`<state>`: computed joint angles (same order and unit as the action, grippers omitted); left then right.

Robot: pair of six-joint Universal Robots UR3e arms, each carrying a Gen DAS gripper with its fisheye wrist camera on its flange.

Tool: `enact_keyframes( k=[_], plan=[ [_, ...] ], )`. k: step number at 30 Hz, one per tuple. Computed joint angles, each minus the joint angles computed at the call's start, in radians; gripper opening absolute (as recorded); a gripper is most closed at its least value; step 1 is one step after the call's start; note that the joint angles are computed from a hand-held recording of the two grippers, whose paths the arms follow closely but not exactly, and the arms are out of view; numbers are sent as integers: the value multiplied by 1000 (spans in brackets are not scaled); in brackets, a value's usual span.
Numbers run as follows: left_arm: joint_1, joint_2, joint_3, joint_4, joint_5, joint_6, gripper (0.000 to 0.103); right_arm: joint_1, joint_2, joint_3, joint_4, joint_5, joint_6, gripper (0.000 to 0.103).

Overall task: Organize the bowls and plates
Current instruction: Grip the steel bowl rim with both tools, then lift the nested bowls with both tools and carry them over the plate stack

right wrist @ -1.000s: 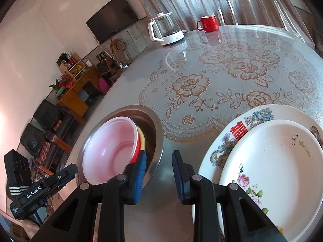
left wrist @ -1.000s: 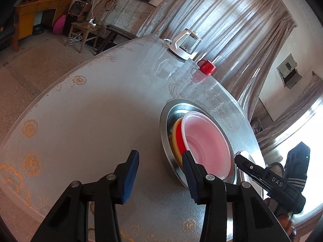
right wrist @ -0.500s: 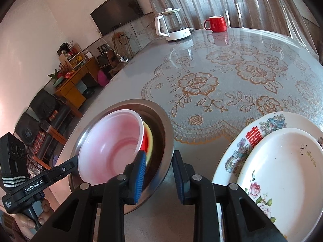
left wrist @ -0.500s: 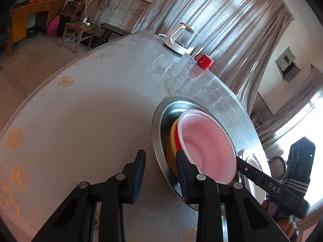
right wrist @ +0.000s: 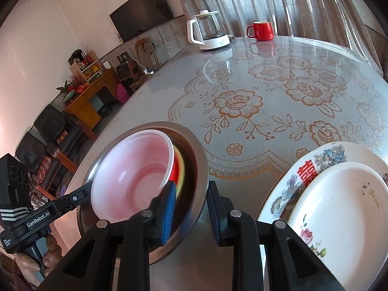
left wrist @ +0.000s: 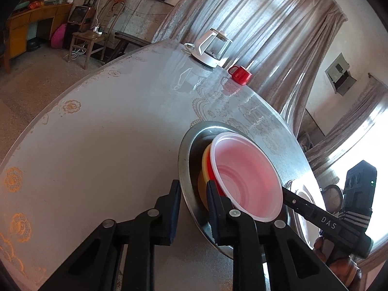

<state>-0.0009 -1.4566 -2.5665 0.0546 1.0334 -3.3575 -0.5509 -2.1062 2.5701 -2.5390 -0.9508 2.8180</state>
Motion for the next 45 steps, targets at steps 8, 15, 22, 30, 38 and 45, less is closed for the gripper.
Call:
enact_keyframes(
  k=[8,15,22,30,38,45],
  plan=[
    [4,10,0,-17,-17,23,18,-7,-17,1,24,3,-6,25],
    [9,25,-21,-13,-33,36,18,-4,-13,-3,26,-2,-2,25],
    [38,51,-37,-41,-57,56,24,-26,-55,-4,107,17,-39,25],
    [-17,-20,6,8,-9,24,19,12,53,-32,0,-19,2,25],
    [-38,26,-13,-7,29,48,19,-14,-22,-15,86,12,-51,22],
    [-38,82,-52,-16,47,54,20,-3,-88,5,113,-5,-79,22]
  ],
)
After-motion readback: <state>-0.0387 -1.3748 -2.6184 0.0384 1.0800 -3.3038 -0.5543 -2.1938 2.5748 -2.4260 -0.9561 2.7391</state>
